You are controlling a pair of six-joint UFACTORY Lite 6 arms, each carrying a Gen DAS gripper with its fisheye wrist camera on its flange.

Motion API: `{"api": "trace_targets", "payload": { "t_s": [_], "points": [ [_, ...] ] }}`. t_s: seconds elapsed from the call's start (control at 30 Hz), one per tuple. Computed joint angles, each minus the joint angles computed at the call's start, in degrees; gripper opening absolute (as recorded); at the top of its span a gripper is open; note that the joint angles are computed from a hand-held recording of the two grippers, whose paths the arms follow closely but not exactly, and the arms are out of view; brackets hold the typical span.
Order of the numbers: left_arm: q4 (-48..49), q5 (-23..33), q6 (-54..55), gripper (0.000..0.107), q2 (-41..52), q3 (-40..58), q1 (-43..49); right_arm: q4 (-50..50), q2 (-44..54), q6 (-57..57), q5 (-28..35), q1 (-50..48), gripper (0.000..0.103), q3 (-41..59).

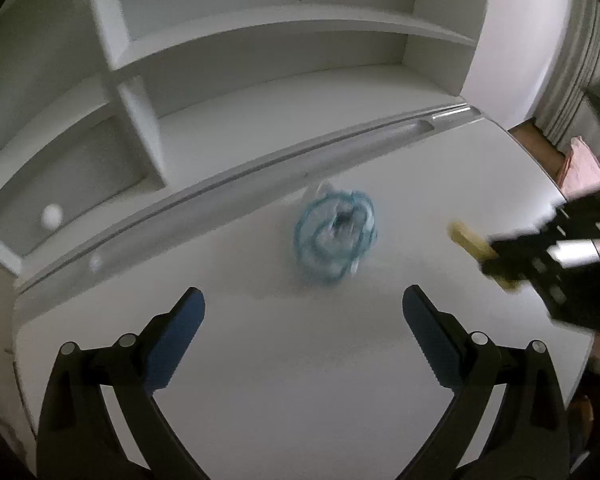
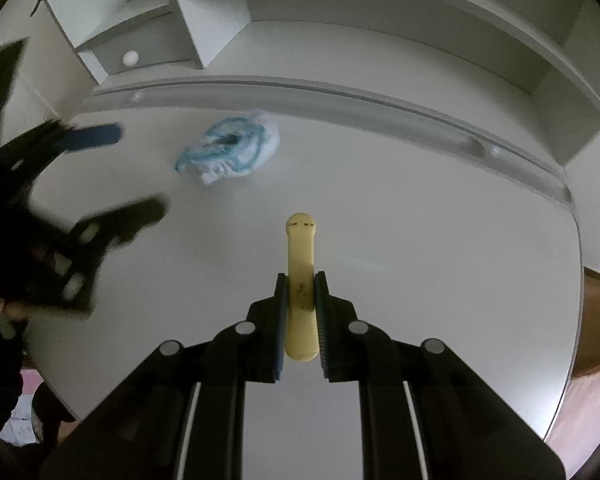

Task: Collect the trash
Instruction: 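Grasp the yellow plastic piece with the right tool while the left tool grasps the blue-edged tissue, then carry the yellow piece and tissue over the bin and open both tools to drop them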

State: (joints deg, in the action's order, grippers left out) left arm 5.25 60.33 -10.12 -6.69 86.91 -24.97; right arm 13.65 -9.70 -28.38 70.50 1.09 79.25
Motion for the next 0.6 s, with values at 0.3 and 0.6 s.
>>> {"api": "trace_targets", "payload": {
  "t_s": [0.3,0.6],
  "points": [
    [0.0,-0.4,-4.1,0.095,12.7,8.7,0.7,8.3,-6.6,-18.6,8.2,-24.9,0.014,-4.6],
    [2.9,0.9,-9.1,0.024,17.0,12.7,-8.3,14.7,0.9,-39.6,14.0,-59.8,0.014,-2.1]
  ]
}}
